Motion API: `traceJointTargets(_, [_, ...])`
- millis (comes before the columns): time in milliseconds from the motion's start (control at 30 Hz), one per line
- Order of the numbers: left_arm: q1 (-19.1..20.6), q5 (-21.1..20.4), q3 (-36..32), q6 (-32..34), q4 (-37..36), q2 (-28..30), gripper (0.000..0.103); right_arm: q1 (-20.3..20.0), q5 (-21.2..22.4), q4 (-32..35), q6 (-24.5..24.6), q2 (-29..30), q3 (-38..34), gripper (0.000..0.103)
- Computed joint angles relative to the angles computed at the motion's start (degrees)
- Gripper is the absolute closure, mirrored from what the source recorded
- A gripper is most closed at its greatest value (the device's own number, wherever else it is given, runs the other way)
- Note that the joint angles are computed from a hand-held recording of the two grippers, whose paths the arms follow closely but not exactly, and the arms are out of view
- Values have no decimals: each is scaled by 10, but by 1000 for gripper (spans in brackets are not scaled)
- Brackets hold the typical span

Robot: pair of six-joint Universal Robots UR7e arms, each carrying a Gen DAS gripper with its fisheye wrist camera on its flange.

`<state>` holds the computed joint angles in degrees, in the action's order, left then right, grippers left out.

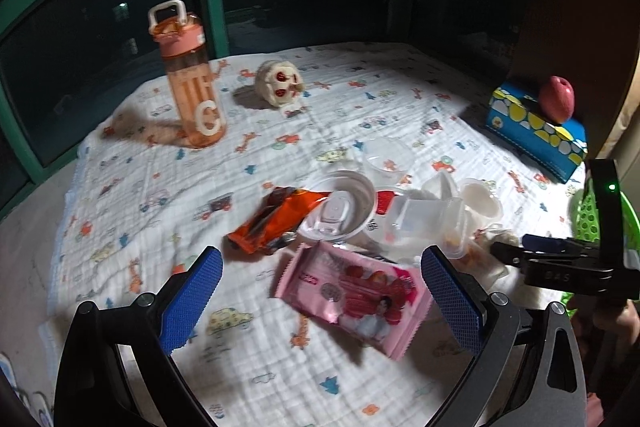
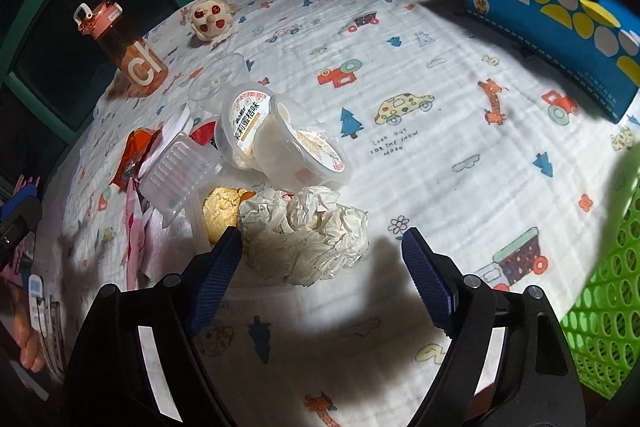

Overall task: Collect trash
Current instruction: 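Reach the right tool to the crumpled white tissue and close on it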

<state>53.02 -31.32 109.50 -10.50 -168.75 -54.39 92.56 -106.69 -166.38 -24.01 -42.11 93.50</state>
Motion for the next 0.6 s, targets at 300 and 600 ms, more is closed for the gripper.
traceJointTargets(300, [31,-111,-63,53,19,43,7,-2,31,12,-15,-9,7,45])
traceJointTargets(600, [57,-184,-135,103,63,91,7,-7,33,-37,-29,-55,53,45])
